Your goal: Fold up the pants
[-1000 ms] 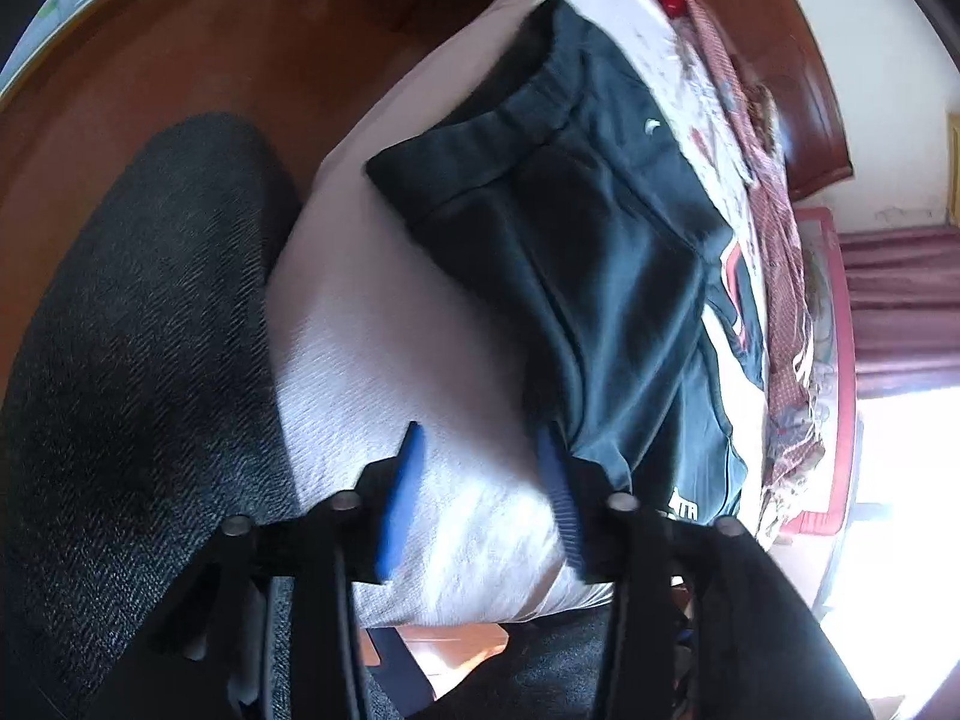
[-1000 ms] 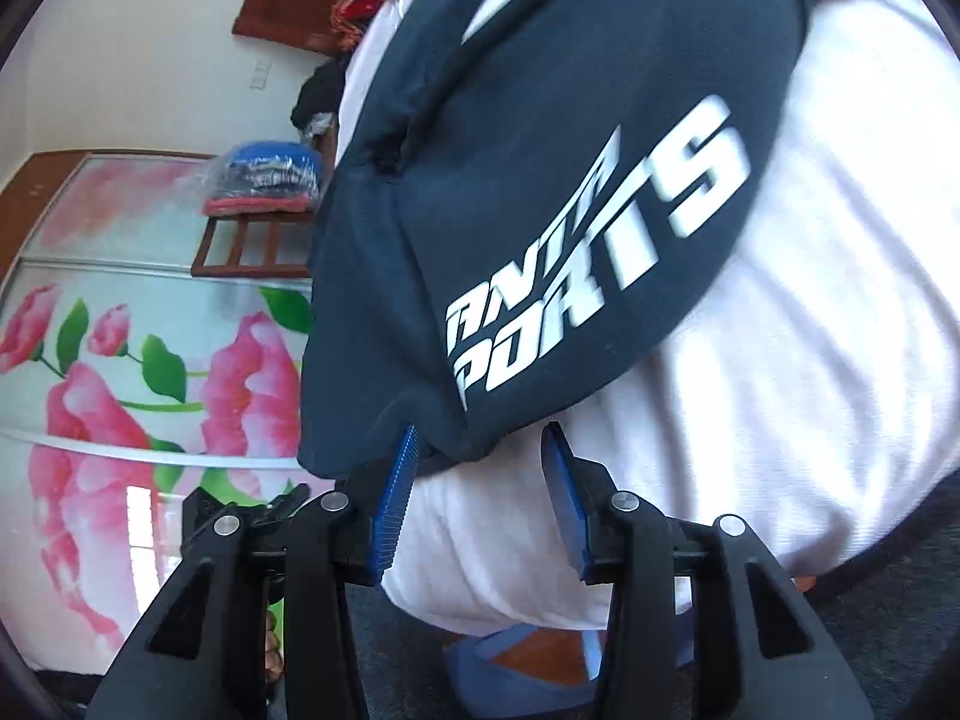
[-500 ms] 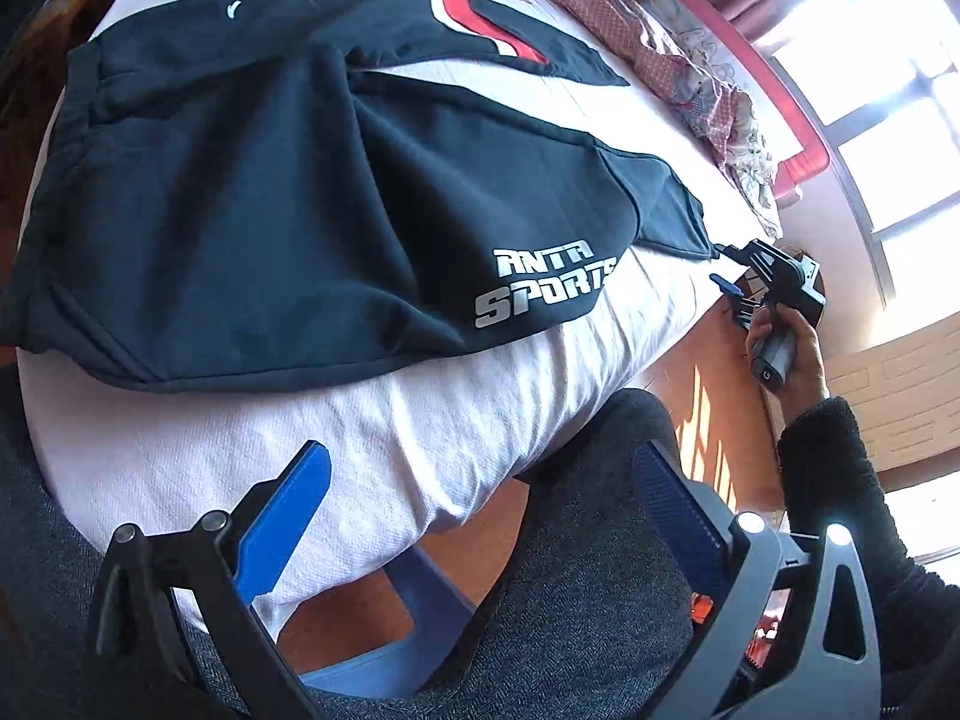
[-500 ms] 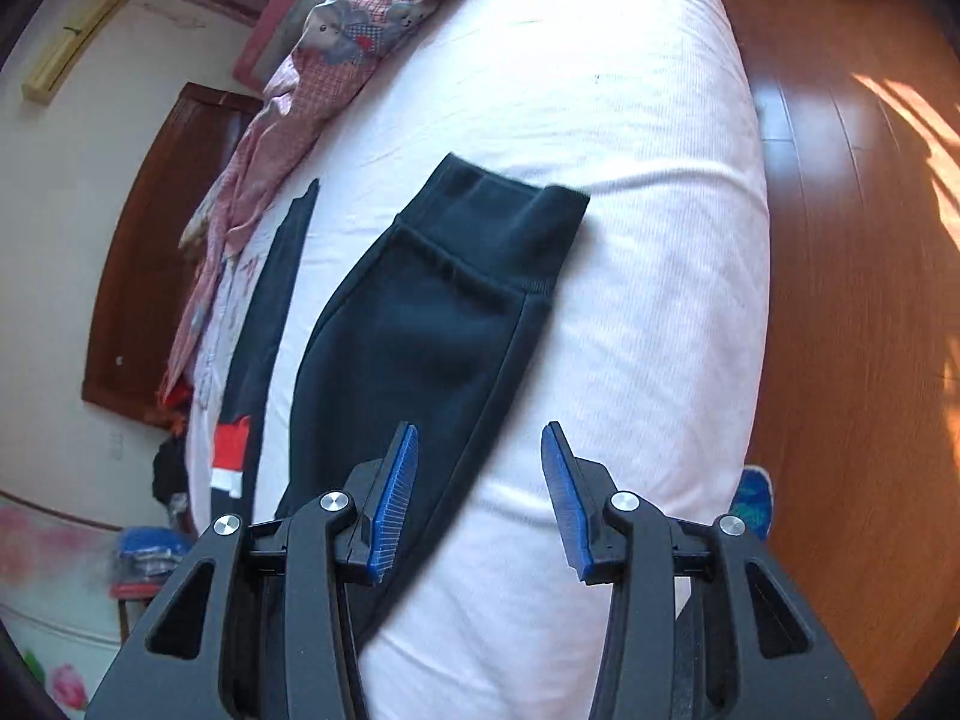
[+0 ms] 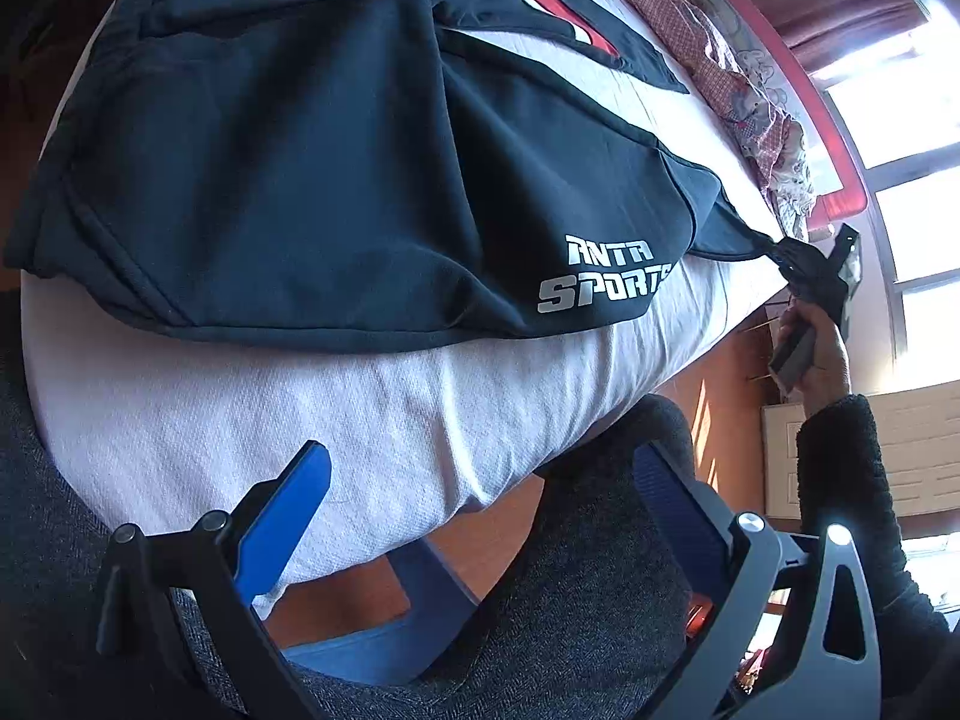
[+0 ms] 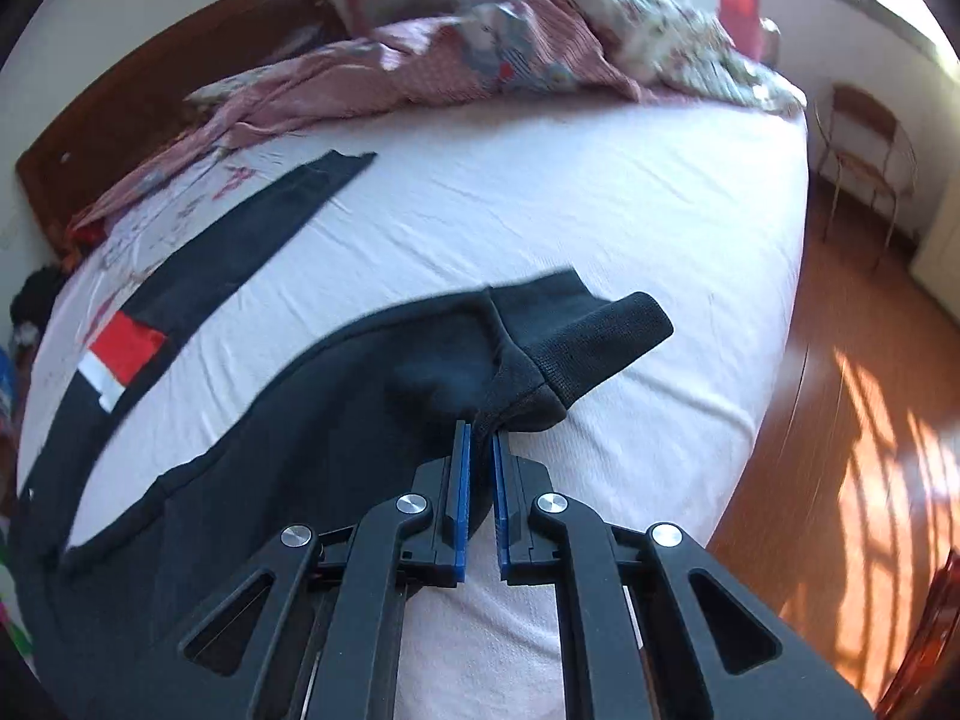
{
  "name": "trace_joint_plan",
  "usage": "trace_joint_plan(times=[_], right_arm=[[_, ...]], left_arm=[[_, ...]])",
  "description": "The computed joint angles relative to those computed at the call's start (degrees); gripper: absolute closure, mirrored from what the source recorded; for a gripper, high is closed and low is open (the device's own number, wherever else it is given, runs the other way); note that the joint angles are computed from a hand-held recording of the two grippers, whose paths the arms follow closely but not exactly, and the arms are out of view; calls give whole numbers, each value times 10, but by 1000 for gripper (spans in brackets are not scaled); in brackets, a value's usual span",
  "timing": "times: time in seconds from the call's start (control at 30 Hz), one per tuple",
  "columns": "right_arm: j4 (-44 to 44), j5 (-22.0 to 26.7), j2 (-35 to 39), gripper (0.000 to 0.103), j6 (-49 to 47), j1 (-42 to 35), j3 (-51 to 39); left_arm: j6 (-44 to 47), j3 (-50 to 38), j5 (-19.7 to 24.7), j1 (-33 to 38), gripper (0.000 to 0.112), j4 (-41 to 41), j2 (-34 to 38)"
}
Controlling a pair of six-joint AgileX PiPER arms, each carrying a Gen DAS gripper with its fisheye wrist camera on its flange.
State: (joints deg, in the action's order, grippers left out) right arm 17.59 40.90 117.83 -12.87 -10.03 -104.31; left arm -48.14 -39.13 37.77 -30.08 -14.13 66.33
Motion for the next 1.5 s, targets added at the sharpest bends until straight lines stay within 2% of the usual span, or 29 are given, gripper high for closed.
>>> trace_joint_plan(times=[0.13,0.2,0.3,0.33,0.37,0.4,0.43,0.47,0.57,0.7,0.77,0.8,0.83,0.9,0.93,0.97,1.0,1.03,1.07,1.1,1.13,1.17,1.2,1.27,1.3,1.37,1.4,1.43,1.5], right_arm=[[-40,-4,-1,98,6,-32,-26],[-30,43,44,98,9,-59,-78],[-75,132,134,97,43,-68,-156],[-84,149,156,93,54,-67,-160],[-71,142,154,86,66,-74,-145],[-38,113,136,81,71,-86,-111],[18,105,129,71,62,-103,-93],[56,116,132,69,62,-116,-97],[117,129,142,69,66,-141,-115],[136,204,226,69,156,-154,-242],[119,162,213,67,169,-146,-217],[89,108,186,72,154,-129,-177],[36,51,155,82,142,-103,-137],[-68,-64,85,85,97,-52,-46],[-97,-101,52,86,87,-33,-11],[-129,-116,39,86,99,-25,1],[-154,-107,49,86,135,-25,-7],[-167,-76,78,83,179,-32,-37],[-199,-22,115,66,233,-38,-81],[-210,22,142,55,265,-48,-115],[-198,43,149,38,291,-60,-126],[-207,42,137,37,315,-66,-114],[-239,17,113,34,349,-59,-81],[-328,-50,52,34,430,-35,2],[-339,-83,20,35,438,-27,42],[-297,-141,-28,34,384,0,104],[-258,-153,-35,34,327,17,116],[-224,-147,-31,32,270,36,113],[-220,-74,20,32,223,70,63]], left_arm=[[4,5,1,6,11,-13,0],[7,6,0,7,11,-17,-1],[33,9,-5,14,11,-42,7],[45,10,-5,18,11,-54,10],[47,11,-4,19,11,-58,12],[41,11,-3,19,11,-55,12],[38,15,-5,21,11,-54,9],[33,17,-5,24,11,-52,5],[37,21,-8,32,11,-57,7],[57,14,-8,29,11,-69,23],[56,9,-6,27,11,-66,26],[48,9,-4,26,11,-58,24],[36,10,-4,25,11,-50,19],[24,16,-4,32,11,-41,9],[28,20,-4,40,11,-47,7],[39,24,-5,48,11,-60,9],[54,27,-7,55,11,-75,14],[71,28,-7,59,11,-91,23],[88,27,-7,61,11,-105,31],[93,25,-8,58,11,-109,37],[95,22,-9,54,11,-107,37],[86,21,-11,49,11,-97,34],[76,19,-11,47,11,-87,29],[73,23,-16,52,11,-83,23],[90,26,-16,61,11,-98,25],[130,27,-18,71,11,-133,41],[147,26,-18,72,11,-147,50],[164,23,-18,74,11,-160,59],[184,19,-17,76,11,-171,63]])
